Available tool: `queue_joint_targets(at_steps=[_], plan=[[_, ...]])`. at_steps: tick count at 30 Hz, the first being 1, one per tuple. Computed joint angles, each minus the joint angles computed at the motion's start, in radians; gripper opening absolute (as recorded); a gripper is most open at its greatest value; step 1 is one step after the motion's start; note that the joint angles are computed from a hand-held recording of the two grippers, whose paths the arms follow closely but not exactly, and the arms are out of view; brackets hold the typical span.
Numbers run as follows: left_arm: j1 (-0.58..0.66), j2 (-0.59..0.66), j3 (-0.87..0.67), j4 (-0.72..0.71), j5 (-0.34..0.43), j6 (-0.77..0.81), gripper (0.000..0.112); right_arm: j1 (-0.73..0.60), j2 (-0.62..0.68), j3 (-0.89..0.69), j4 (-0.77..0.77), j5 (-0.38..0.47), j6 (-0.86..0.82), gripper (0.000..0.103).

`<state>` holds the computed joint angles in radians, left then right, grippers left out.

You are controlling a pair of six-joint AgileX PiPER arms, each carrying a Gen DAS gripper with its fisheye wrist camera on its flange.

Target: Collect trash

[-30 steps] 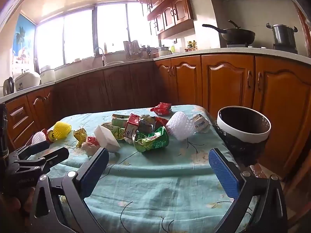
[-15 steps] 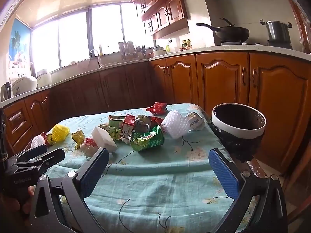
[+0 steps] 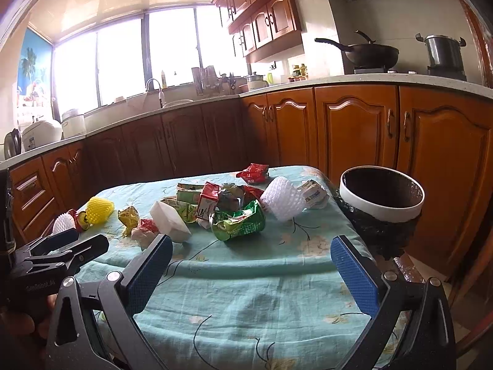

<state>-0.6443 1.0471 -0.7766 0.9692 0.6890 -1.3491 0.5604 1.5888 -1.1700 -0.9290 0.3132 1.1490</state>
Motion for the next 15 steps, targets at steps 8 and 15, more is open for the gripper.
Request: queue_joint_targets(at_steps=[8,15], plan=[[-0.001,0.002,-0.005,-0.003,0.003,0.008,0.102,0.003,-0.003,-0.001,-0.009,-0.004,0.012,0.103],[-0.005,0.005,-0.006,0.002,0.006,0.006,0.102,0.001,-0.008,-0.003,-0.003,-0.009,0.009,0.103]])
